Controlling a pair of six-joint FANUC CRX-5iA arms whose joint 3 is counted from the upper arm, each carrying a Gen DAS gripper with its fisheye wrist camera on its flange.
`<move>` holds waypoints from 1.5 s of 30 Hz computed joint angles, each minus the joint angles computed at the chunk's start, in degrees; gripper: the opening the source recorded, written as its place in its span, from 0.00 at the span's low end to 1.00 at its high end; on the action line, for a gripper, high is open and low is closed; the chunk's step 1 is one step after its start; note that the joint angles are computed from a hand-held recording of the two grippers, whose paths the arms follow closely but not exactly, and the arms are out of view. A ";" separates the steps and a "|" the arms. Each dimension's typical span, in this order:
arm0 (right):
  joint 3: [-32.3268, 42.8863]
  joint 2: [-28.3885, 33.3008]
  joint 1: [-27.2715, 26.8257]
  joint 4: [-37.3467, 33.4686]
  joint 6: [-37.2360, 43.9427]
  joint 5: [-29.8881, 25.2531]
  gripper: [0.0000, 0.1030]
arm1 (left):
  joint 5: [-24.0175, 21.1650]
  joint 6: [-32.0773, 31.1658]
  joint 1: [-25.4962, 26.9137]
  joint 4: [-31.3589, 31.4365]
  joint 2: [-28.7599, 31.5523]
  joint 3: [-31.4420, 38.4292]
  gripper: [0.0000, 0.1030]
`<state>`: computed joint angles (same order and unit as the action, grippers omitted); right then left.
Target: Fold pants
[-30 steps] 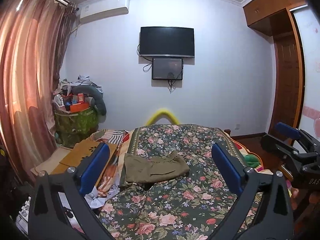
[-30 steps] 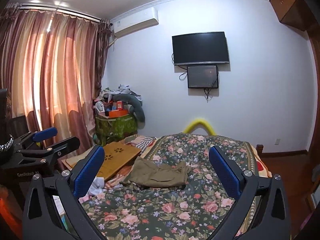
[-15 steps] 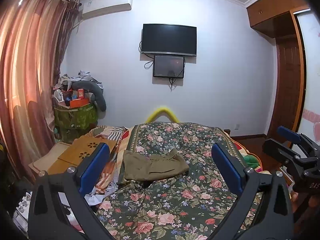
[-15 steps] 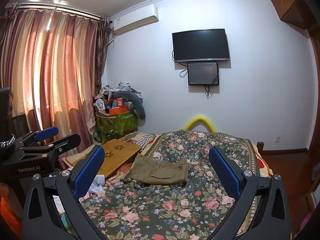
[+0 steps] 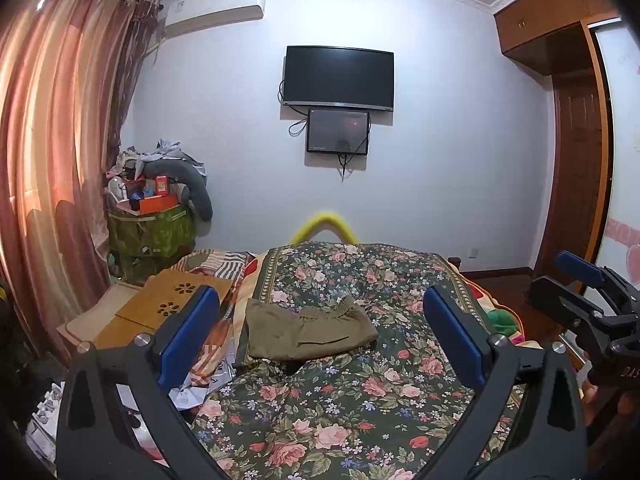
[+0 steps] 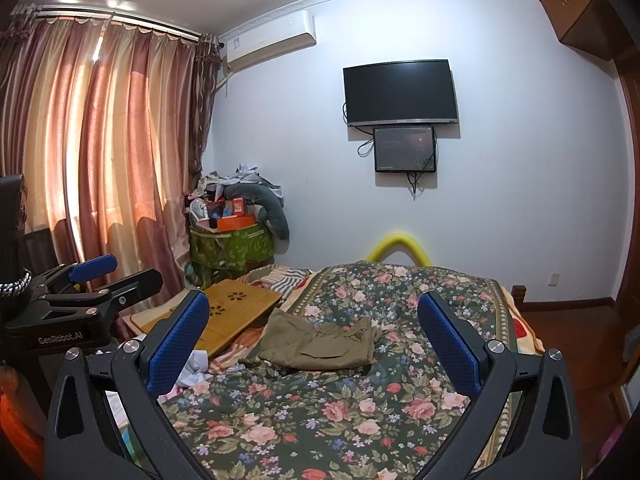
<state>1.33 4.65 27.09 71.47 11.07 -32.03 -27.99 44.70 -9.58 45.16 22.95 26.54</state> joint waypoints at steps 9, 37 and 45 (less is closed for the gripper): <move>-0.13 -0.28 0.01 0.18 -0.58 -0.16 1.00 | -0.07 0.06 -0.25 -0.19 0.04 0.21 1.00; -1.01 -0.86 -0.47 1.71 -3.65 0.04 1.00 | 1.52 -6.01 -1.30 4.66 -1.06 -2.42 1.00; -1.48 -0.97 -0.51 2.73 -5.03 0.16 1.00 | -0.02 -5.47 -1.09 4.20 -0.43 -1.26 1.00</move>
